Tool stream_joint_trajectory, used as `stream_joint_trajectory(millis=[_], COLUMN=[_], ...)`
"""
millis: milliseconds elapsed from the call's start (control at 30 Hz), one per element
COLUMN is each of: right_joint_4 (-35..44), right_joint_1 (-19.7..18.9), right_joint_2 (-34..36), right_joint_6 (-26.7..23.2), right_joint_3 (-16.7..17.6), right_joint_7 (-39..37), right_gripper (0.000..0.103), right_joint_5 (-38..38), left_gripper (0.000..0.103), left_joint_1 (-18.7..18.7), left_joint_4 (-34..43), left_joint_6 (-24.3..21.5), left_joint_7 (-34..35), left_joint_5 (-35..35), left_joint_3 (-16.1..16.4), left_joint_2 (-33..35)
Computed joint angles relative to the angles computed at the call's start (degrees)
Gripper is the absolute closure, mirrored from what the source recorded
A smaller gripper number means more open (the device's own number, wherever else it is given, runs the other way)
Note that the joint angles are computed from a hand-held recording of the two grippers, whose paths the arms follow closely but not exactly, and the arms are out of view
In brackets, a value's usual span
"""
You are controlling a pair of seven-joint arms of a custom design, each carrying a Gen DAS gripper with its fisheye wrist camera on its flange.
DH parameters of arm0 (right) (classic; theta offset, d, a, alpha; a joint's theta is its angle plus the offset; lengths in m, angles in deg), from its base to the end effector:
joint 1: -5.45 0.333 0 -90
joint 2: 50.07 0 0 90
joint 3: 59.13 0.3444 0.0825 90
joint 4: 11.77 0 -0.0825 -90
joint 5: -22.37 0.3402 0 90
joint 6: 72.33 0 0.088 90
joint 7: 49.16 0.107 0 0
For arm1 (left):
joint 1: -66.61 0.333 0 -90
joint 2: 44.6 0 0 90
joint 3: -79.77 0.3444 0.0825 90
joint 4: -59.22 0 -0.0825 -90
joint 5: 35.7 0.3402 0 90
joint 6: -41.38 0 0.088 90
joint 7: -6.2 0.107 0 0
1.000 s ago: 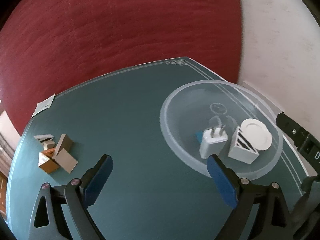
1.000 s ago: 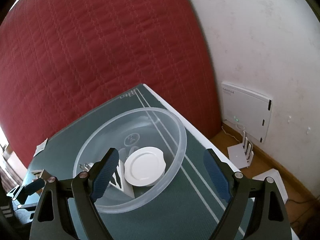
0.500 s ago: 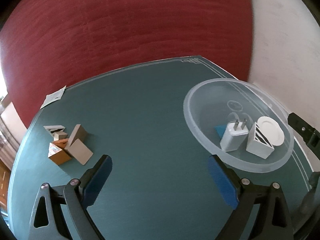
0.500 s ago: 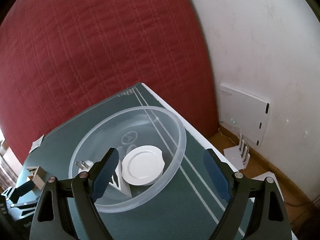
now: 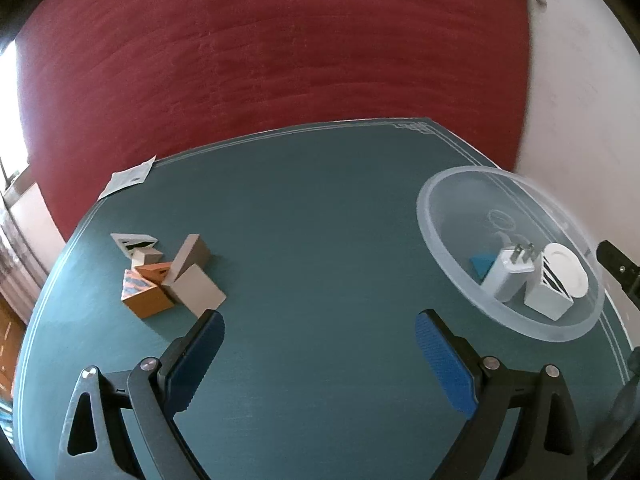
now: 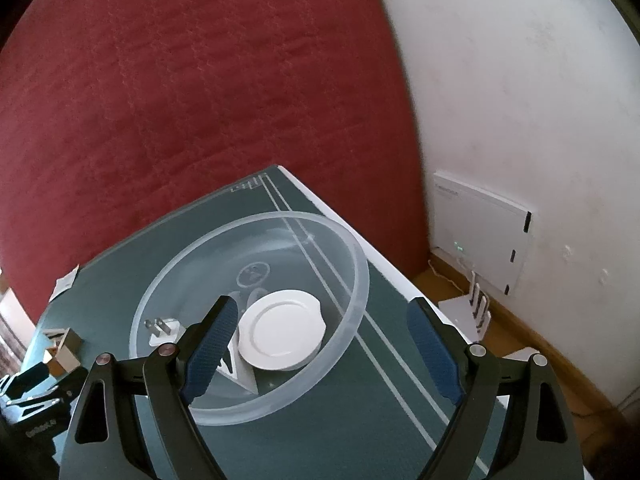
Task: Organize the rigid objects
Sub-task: 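Withdraw both grippers from the bowl toward the block pile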
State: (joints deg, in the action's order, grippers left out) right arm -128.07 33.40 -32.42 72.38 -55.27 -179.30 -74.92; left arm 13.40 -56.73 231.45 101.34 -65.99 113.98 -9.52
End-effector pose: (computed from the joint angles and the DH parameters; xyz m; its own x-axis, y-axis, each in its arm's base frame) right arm 0.4922 0.3141 0.3632 -0.3149 -0.9149 -0.2525 -0.4439 0.3771 -0.8129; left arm 0.5944 -0.2097 0.3465 -0.0487 -0.9956 -0.0796 -0.6636 0.0918 -0.7424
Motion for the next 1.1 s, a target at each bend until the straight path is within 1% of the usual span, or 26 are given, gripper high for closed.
stream_joint_trajectory(millis=[200,367,433,667,800,867,1100], right_joint_4=[0.3,0.6,1.0,3.6,5.4,6.5,9.3], right_joint_1=[1.0,2.9,3.3,4.5,4.9,5.1,6.3], right_joint_2=[0.1,0.0,0.0,0.7,1.9,3.0,5.8], right_joint_6=[-2.4,-7.0,-7.4,-2.7,1.1,2.7,6.5], right_joint_3=[0.0,0.3,0.5,1.1,1.3,1.3,0.5], right_joint_7=[-2.0,-4.4,-5.8,-8.2,-9.4,-10.2,-13.6], right_gripper=[0.016,0.016,0.016,0.016,0.016,0.016,0.016], right_joint_5=[2.6,4.0,4.5,2.1,1.1,1.3,3.9], left_gripper=[0.005,0.005,0.005,0.005,0.005,0.005,0.005], left_joint_1=[2.1,2.9,3.3,5.4,7.0,7.6,12.1], left_joint_4=[-1.6,-2.9,-3.2,-4.1,-4.4,-4.9,-5.0], left_joint_6=[1.7,3.1,3.5,4.6,5.4,6.0,6.7], left_joint_7=[1.0,3.6,4.8,8.3,10.6,11.8,15.4], left_joint_5=[-1.3,-4.0,-5.3,-9.3,-11.3,-12.6,-16.4], left_joint_3=[-1.8,-2.4,-2.7,-4.7,-6.2,-6.8,-10.4], left_joint_2=[-1.5,-2.4,-2.7,-3.6,-4.1,-4.6,-5.5])
